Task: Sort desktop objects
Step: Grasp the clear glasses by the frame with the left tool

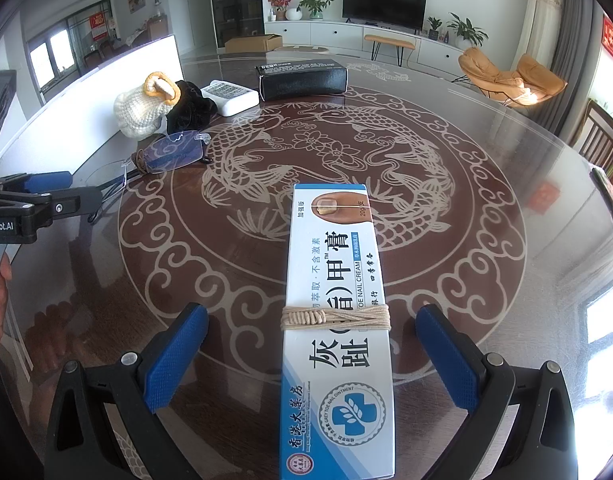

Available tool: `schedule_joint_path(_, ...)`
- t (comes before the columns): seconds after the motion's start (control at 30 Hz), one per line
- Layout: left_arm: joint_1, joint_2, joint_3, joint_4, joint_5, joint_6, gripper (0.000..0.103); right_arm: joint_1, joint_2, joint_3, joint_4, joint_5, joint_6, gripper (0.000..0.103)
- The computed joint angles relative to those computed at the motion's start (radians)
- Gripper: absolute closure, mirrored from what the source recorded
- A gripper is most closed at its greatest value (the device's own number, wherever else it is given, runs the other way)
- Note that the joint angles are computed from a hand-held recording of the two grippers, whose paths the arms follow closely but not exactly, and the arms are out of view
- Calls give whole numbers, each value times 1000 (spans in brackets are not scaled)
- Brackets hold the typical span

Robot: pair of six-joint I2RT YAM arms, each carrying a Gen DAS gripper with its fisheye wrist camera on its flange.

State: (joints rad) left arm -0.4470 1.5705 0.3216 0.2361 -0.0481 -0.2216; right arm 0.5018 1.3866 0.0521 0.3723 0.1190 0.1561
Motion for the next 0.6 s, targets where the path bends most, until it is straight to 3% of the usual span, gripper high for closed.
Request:
schedule_joint_path(0.13, -66, 141, 126, -43, -79, 64, 0, 0, 1, 0, 1, 0, 0, 0)
schedule_joint_path(0.23, -48, 163, 145, -31, -50, 52, 0, -1, 1, 0, 1, -1, -1, 0)
schedule_joint_path(0.37, -54, 156, 96, 37, -81, 21, 0, -2, 2, 1, 2, -1, -2, 0)
schedule_joint_path(0.43, -64, 143, 60, 91, -89, 20, 9, -2, 3, 1, 2, -1, -1, 0)
schedule_joint_path(0.6, -106, 57, -9, 91, -129, -67, 74, -2, 4, 1, 4, -2, -2, 0)
